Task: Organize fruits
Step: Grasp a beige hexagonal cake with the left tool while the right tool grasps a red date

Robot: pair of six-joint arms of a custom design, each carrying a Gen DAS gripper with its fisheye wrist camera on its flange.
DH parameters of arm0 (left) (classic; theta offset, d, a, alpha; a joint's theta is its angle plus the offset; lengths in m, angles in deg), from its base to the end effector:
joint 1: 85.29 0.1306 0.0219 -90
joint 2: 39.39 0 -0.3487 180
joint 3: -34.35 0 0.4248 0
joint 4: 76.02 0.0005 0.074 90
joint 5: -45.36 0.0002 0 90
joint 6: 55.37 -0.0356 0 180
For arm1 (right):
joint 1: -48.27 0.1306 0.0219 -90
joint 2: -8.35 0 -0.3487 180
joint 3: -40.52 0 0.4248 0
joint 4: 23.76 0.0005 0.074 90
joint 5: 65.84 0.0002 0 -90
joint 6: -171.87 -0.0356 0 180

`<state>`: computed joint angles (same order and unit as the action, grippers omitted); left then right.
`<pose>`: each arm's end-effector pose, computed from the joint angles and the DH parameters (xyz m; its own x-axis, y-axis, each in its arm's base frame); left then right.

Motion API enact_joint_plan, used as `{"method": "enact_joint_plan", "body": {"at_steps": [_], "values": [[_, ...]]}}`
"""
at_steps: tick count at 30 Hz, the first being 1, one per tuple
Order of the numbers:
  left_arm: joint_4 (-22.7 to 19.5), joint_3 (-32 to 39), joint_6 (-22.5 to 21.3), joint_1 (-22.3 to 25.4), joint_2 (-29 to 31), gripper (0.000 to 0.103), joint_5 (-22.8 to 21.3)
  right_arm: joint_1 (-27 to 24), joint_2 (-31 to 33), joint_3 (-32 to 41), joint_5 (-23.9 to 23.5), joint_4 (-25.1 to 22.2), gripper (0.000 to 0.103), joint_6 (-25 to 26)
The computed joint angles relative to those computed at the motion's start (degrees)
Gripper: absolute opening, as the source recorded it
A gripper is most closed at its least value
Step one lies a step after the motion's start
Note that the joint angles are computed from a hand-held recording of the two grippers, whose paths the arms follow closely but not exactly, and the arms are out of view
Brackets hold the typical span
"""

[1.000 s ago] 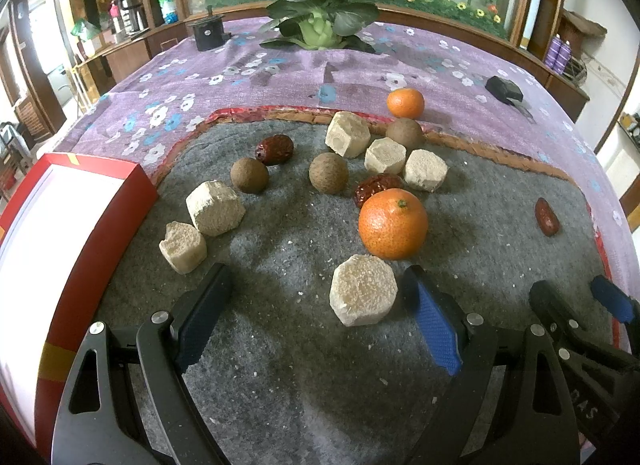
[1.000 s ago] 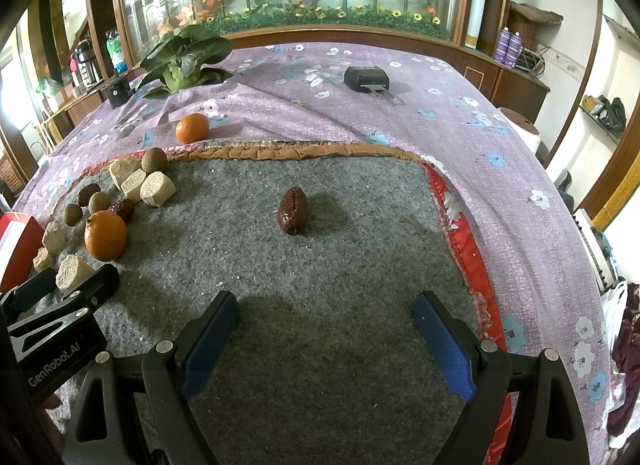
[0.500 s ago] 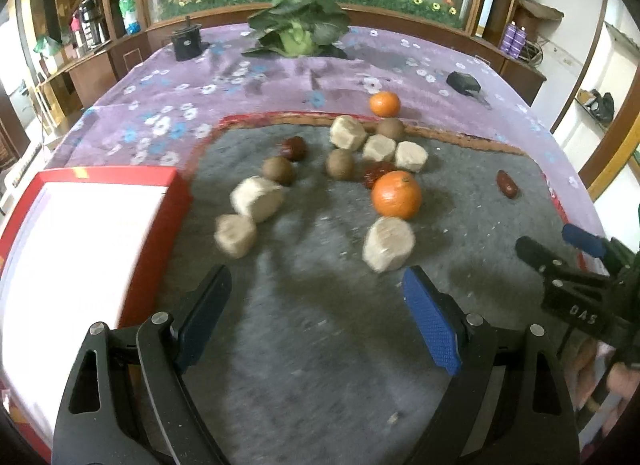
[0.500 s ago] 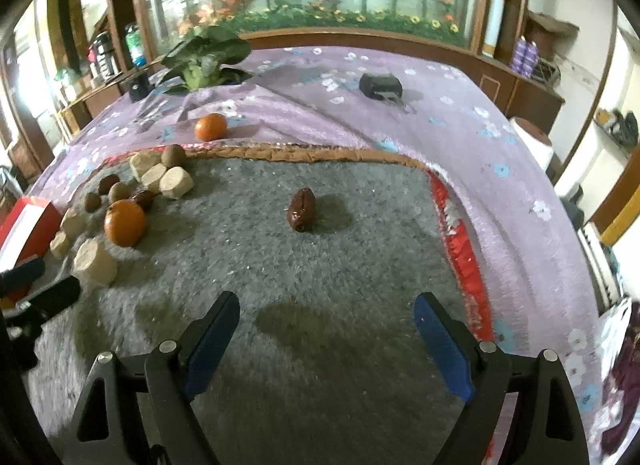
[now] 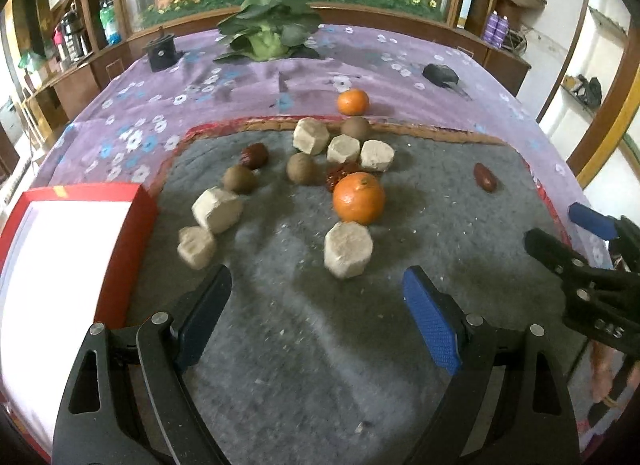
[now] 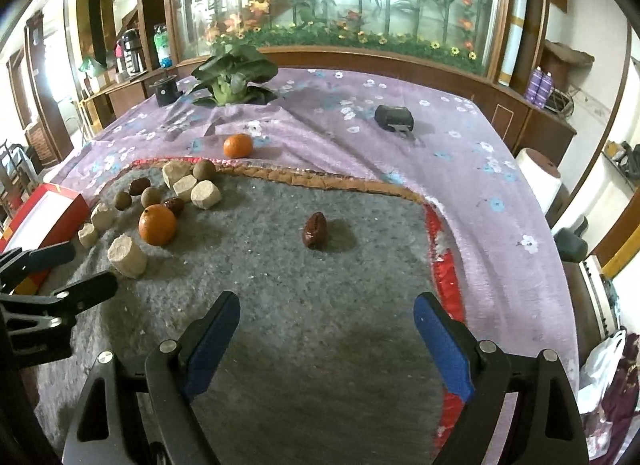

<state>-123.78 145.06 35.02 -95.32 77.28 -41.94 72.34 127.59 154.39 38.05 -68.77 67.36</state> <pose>0.6550 -0.1181 0.3097 -0.7952 0.1337 -0.5915 0.1960 0.9797 -0.0420 0.6284 0.2708 0.3114 -0.7451 -0.0664 -0.6637 -0.0718 0.9972 -0.0192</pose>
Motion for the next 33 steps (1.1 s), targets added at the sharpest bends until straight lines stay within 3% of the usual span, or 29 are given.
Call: {"method": "enact_joint_plan", "body": {"at_steps": [11,13,15,21,26,33], "values": [[-2.56,4.67,1.15,-0.69,4.0,0.086,-1.49,-1.99,-0.42,-1.23,-2.72,-0.2,0.089,-0.42],[-3.03,5.21,0.83,-0.68,4.52,0.076,-1.36,-1.96,-0.25,-1.24,-2.94,-0.04,0.089,-0.5],[-3.48,5.58,0.97,-0.57,4.94,0.053,-1.51,-1.93,-0.17,-1.28,-3.21,0.14,0.089,-0.47],[-2.35,4.63,1.0,-0.11,4.08,0.031,0.85,-2.27,1.08,0.35,-5.79,0.9,0.088,-0.19],[-2.82,4.01,0.15,-0.21,3.11,0.03,0.71,-3.22,4.32,4.46,-11.08,0.57,0.075,-0.3],[-3.24,3.75,1.44,0.18,2.9,0.029,1.95,-4.12,11.57,15.02,-11.51,-5.2,0.046,1.0]]}}
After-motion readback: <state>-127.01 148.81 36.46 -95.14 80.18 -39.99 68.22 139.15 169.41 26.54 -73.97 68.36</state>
